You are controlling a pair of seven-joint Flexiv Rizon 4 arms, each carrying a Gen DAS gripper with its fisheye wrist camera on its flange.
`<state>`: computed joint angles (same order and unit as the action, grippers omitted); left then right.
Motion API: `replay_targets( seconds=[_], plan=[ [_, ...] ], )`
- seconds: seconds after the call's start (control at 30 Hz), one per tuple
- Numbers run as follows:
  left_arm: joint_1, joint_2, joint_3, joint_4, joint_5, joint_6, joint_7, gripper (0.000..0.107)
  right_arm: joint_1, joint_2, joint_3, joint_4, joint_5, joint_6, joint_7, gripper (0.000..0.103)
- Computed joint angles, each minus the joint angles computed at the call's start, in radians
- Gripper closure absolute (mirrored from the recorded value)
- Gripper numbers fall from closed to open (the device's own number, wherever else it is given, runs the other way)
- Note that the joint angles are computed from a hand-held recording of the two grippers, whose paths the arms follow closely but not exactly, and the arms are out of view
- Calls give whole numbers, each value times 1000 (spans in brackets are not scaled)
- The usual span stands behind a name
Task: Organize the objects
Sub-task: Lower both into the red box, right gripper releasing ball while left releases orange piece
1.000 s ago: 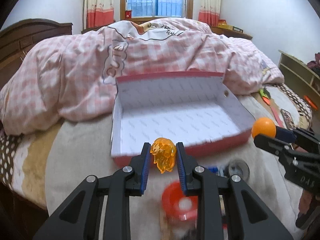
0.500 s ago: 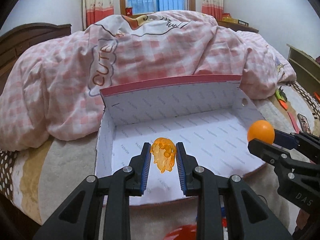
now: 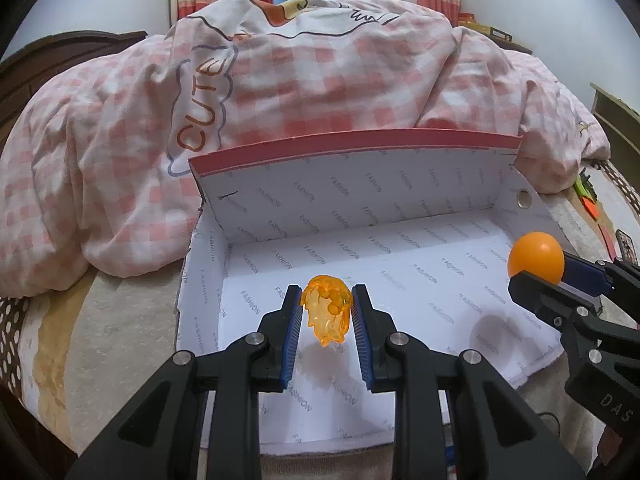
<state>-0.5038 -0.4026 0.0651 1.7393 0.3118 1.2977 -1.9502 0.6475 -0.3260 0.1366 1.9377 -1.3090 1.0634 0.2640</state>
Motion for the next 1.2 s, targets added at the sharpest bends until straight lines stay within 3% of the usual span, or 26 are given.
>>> replay_targets(
  seconds=[0.17, 0.23, 0.27, 0.3, 0.43, 0.8, 0.83, 0.9, 1.0, 1.1, 1.2],
  plan=[
    [-1, -9, -1, 1, -4, 28, 11, 82, 8, -10, -8, -7, -8, -6, 2, 62],
    [-6, -14, 2, -5, -1, 22, 17, 80, 13, -9, -9, -8, -24, -26, 8, 52],
    [-8, -15, 0, -8, -2, 14, 22, 78, 15, -9, -6, -9, -21, -38, 2, 39],
    [-9, -17, -2, -12, -5, 4, 28, 78, 16, -8, -6, -10, -31, -44, 7, 32],
    [-9, -26, -13, -21, -16, -27, 41, 78, 11, -4, -3, -10, -52, -53, 18, 32],
    [11, -19, -39, 6, -73, -5, 79, 77, 14, -3, 6, -11, -44, -71, -3, 32],
    [5, -20, -31, 4, -65, 1, 74, 76, 15, -2, 6, -11, -45, -73, -2, 32],
    [1, -21, -23, 6, -54, 29, 72, 52, 15, 0, 7, -8, -49, -76, 5, 32],
    [-2, -20, -17, 14, -53, 52, 70, 36, 10, 7, 8, 1, -56, -75, 24, 32],
    [18, -21, -42, 31, -93, 74, 98, 32, 5, 11, 10, 6, -60, -73, 35, 32],
    [-7, -19, -11, 33, -82, 84, 89, 31, 4, 12, 14, 7, -57, -76, 30, 31]
  ],
)
